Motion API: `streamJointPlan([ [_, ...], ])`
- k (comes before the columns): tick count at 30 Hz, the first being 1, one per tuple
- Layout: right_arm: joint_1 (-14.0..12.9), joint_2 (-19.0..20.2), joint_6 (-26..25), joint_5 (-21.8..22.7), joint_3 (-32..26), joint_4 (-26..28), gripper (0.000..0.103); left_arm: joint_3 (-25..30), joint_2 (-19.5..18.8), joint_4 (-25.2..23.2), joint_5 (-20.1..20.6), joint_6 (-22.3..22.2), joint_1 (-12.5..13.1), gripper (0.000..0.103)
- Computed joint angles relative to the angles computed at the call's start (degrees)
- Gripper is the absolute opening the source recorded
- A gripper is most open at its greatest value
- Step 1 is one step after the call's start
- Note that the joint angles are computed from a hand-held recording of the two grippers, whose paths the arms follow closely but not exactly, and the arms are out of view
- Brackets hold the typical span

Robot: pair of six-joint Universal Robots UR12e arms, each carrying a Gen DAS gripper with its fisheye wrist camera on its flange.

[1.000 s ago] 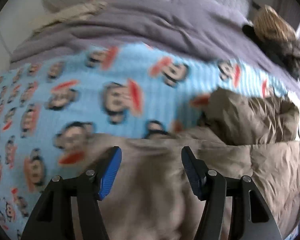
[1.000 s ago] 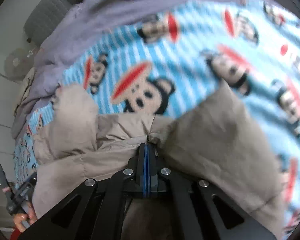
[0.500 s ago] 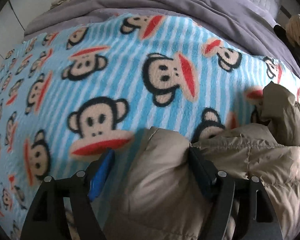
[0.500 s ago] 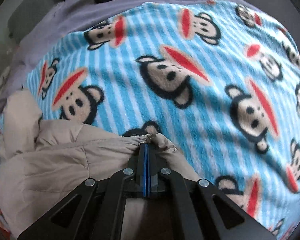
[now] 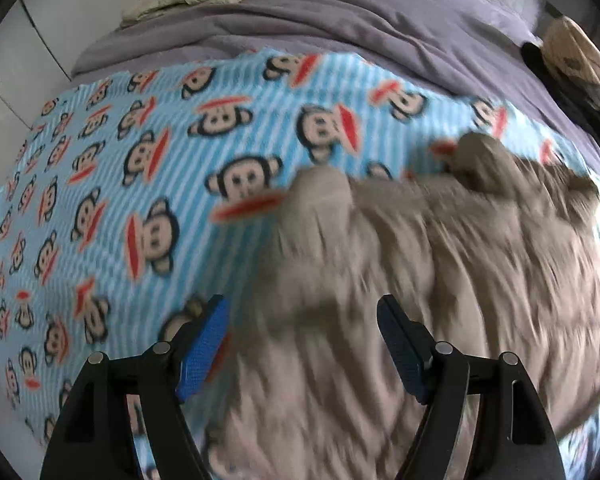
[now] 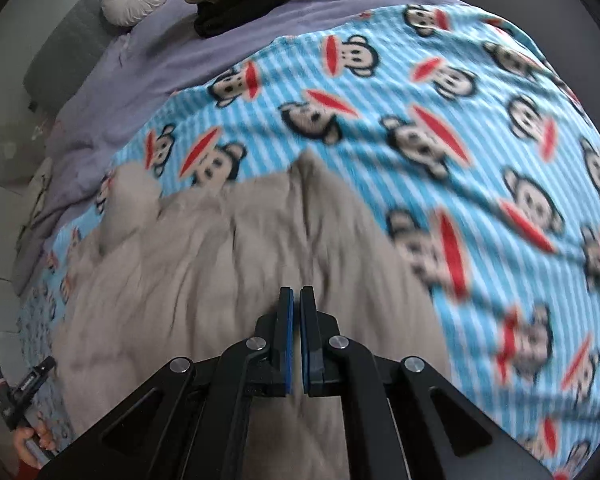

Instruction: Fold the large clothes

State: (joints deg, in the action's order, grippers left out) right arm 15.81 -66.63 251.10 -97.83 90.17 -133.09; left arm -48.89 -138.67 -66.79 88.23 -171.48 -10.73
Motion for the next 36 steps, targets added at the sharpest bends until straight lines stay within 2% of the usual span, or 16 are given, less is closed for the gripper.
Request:
streamJointPlan([
  [3, 2.0, -1.5, 3.0, 0.7, 1.5, -0.1, 0.004, -5.3, 3.5, -0.6, -1.6, 1.2, 0.1, 0.077],
  [9, 4.4, -2.5, 7.0, 5.5, 3.7, -1.5, 0.004, -13.9, 8.7, -0.7, -3.8, 3.3, -0.2, 0.078],
  [10, 4.6, -2.5, 7.9, 6.5, 4.1, -2.1, 0.004, -15.6, 9.6, 0.3, -3.6, 3.4, -0.2, 0.085],
  [11, 4.8, -2.5, 8.5, 7.3, 4.5, -2.7, 0.004, -16.6, 10.1, 1.0, -3.4, 3.3, -0.3, 0.099],
  [12, 4.9, -2.5, 9.0, 7.9, 4.8, -3.3, 0.004, -18.0, 10.9, 2.2, -3.3, 3.3, -0.4, 0.103],
  [18, 5.5, -2.2, 10.3, 10.4, 5.9, -5.4, 0.004, -21.3, 12.8, 2.7, -3.7, 3.4, -0.2, 0.102],
  [20, 5.6, -2.0, 10.8, 11.4, 6.2, -6.0, 0.008, -21.7, 13.0, 2.3, -4.4, 3.0, -0.1, 0.102],
  [21, 5.7, -1.9, 11.1, 12.0, 6.4, -6.8, 0.021, -21.9, 13.1, 2.2, -4.7, 2.8, 0.0, 0.102],
  [22, 5.7, -1.8, 11.3, 12.4, 6.6, -7.5, 0.048, -22.1, 13.2, 2.1, -4.8, 2.8, 0.0, 0.102],
  [23, 5.8, -1.7, 11.4, 12.6, 6.9, -8.9, 0.063, -22.2, 13.3, 2.2, -4.8, 2.9, 0.0, 0.102],
  [24, 5.9, -1.6, 11.6, 12.6, 7.2, -10.1, 0.083, -22.4, 13.3, 2.3, -4.7, 2.9, 0.0, 0.102],
  [29, 6.1, -1.0, 12.8, 12.8, 8.4, -16.1, 0.085, -22.8, 13.3, 1.6, -5.5, 2.0, 0.2, 0.102],
  [30, 6.1, -0.9, 13.2, 12.7, 8.5, -17.4, 0.089, -22.9, 13.4, 1.4, -5.9, 1.8, 0.2, 0.102],
  [31, 6.1, -0.8, 13.7, 12.7, 8.9, -18.9, 0.101, -22.9, 13.3, 0.9, -6.4, 1.6, 0.3, 0.102],
  [36, 6.0, -0.3, 18.9, 11.5, 11.9, -29.2, 0.103, -23.1, 13.3, -0.5, -8.6, 0.9, 0.8, 0.102],
])
